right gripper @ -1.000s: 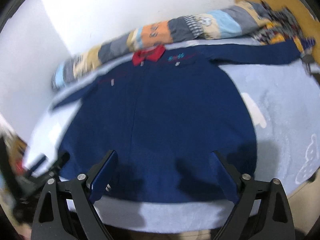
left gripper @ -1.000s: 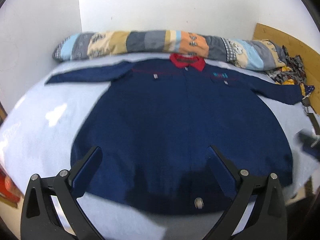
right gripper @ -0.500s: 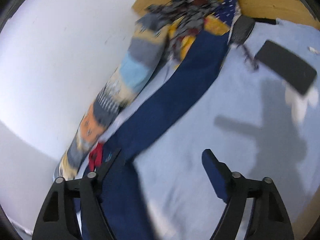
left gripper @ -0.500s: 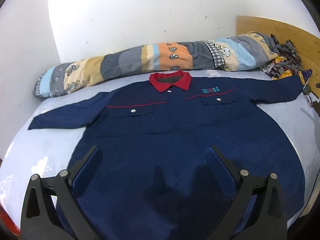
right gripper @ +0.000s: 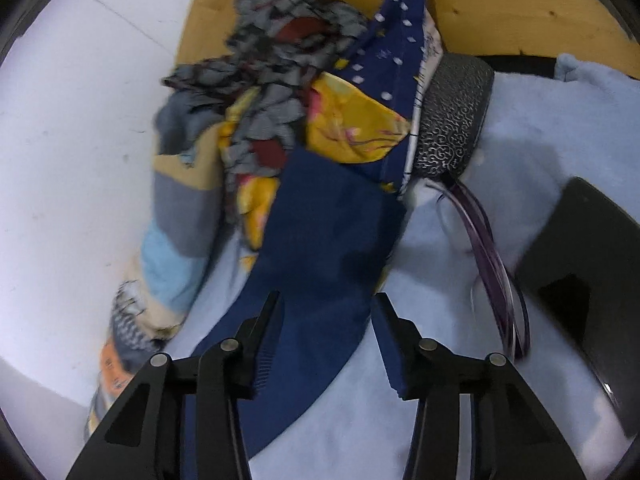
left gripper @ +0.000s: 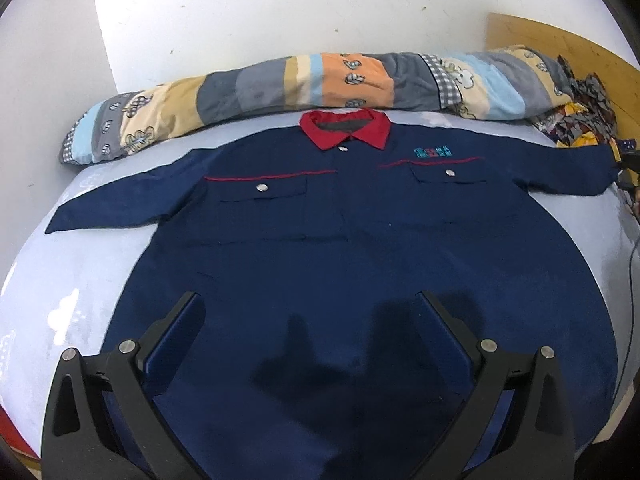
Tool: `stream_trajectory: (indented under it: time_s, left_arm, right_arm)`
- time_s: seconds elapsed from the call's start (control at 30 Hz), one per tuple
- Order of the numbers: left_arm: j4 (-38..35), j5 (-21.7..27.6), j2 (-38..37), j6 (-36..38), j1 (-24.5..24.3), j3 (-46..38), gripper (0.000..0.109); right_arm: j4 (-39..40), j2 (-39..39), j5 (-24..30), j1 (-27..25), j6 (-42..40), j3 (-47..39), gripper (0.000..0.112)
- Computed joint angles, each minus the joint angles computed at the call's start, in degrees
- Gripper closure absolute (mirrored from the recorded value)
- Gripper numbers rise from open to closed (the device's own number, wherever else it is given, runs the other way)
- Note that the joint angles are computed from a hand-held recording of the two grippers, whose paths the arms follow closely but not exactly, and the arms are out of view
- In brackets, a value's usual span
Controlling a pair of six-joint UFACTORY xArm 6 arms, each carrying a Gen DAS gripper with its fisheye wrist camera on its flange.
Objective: Fold large clothes
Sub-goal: 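Reach the right gripper to the sleeve cuff and close on it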
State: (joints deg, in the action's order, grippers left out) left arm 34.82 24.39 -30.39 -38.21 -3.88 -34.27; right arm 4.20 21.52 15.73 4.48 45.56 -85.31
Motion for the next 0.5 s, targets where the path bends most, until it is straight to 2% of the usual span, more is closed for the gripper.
stream_trajectory:
  time_s: [0.07, 0.13, 0.23, 0.3, 0.33, 0.37, 0.4, 0.43, 0.5]
  left_arm:
    - [-0.4, 0.4, 0.8, 0.8, -0.3, -0.3, 0.006]
    - [0.2, 0.7, 1.4, 0.6, -0.7, -0.5, 0.006]
    - [0.5, 1.1, 2.4, 0.8, -1.5, -1.0, 0.006]
    - [0.5, 1.2, 2.8, 0.8, -1.9, -1.1, 0.006]
    - [0.4, 1.1, 2.8, 1.1, -2.0, -1.2, 0.006]
    - [0.5, 1.2, 2.9, 1.1, -2.2, -1.3, 0.006]
    - [0.7, 1.1, 2.9, 0.9, -2.3, -1.3, 0.006]
    - [0.7, 1.0, 2.9, 0.9, -2.3, -1.3, 0.006]
    - [0.6, 0.9, 2.7, 0.7, -2.3, -1.2, 0.006]
  right_arm:
    - [-2.1, 2.0, -0.9, -0.7, 2.7, -1.4, 0.066]
    - [-1.8, 4.3, -0.7, -1.0, 1.8, -3.8, 0.066]
    - [-10.7, 7.3, 3.4, -1.3, 8.0, -8.9, 0.066]
    - [-12.5, 8.7, 3.4, -1.4, 8.5, -10.4, 0.066]
    - [-12.5, 9.1, 3.6, -1.4, 8.0, -10.7, 0.069]
    - [-11.6, 8.9, 2.7, -1.4, 6.8, -10.0, 0.087]
    - [-11.3, 8.1, 1.0, -1.4, 6.3, -8.8, 0.093]
    - [-13.3, 7.1, 0.3, -1.3, 7.7, -7.6, 0.099]
    - [-17.8, 4.9, -1.2, -1.1, 10.8, -5.6, 0.101]
